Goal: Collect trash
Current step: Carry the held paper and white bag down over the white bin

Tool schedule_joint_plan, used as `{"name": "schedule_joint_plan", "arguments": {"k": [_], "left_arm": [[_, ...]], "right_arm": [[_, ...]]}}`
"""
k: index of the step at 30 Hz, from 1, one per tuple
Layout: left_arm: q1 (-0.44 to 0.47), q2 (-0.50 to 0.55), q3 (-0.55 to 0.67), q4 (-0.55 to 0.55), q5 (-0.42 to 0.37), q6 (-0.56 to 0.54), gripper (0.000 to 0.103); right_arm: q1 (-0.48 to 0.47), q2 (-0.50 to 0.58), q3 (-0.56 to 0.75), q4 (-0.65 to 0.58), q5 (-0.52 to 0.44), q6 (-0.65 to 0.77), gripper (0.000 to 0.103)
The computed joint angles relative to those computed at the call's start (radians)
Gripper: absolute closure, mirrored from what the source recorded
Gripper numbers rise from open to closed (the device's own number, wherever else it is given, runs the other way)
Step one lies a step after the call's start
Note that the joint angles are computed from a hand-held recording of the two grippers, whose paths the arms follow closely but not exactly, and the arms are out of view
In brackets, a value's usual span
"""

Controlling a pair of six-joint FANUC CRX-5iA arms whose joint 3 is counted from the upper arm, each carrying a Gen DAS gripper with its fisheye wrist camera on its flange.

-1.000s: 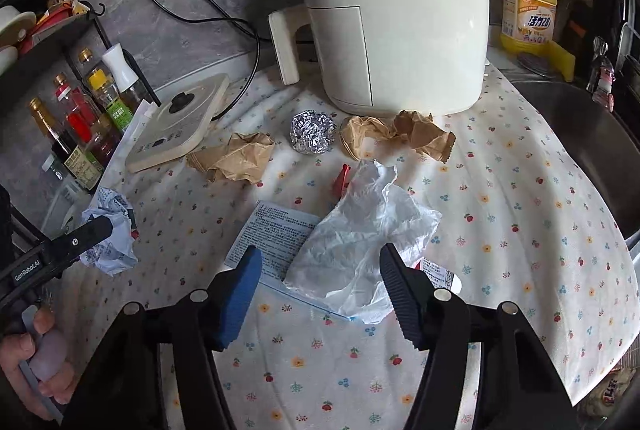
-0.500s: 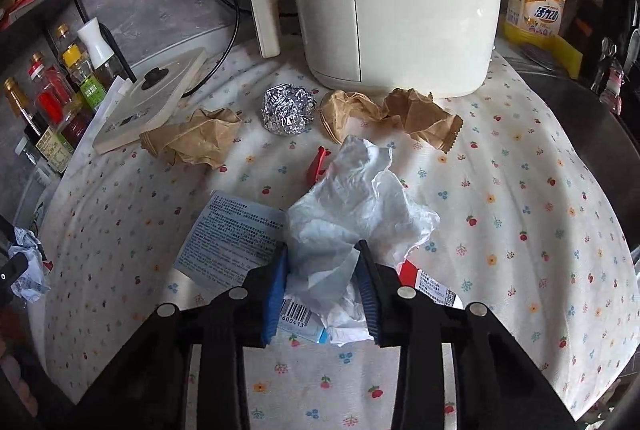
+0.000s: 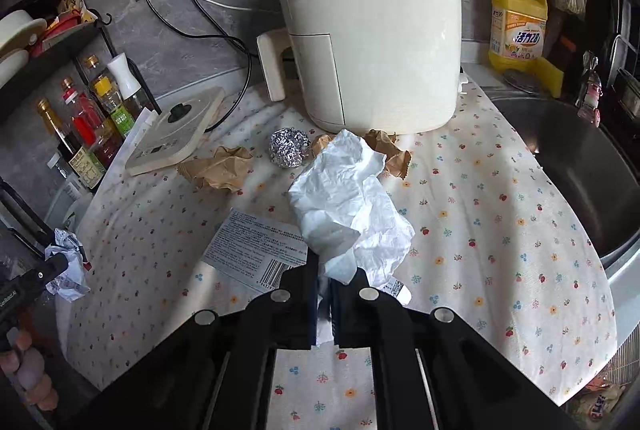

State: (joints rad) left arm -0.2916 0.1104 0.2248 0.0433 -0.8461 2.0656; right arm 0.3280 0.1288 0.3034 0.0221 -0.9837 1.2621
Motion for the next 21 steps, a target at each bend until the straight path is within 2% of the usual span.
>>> {"name": "schedule_joint_plan", "arguments": {"k": [7, 10, 21], "left_arm": [[-0.105, 0.040, 0.085, -0.066, -0.035, 0.094, 0.065], [-0.155, 0.066, 0.126, -0.068, -0.052, 0.080, 0.065], [-0.325, 0.176, 0.254, -0.077, -0.106, 0.120, 0.065]], "right_arm": [[-0.062, -0.134, -0.052, -0.096, -0.026, 0.073, 0.097], [-0.098, -0.207, -0.099, -0.126, -0.040, 0.100, 0.097], [-0.314, -0.401, -0.240, -0.232, -0.133, 0.173, 0.097]]}}
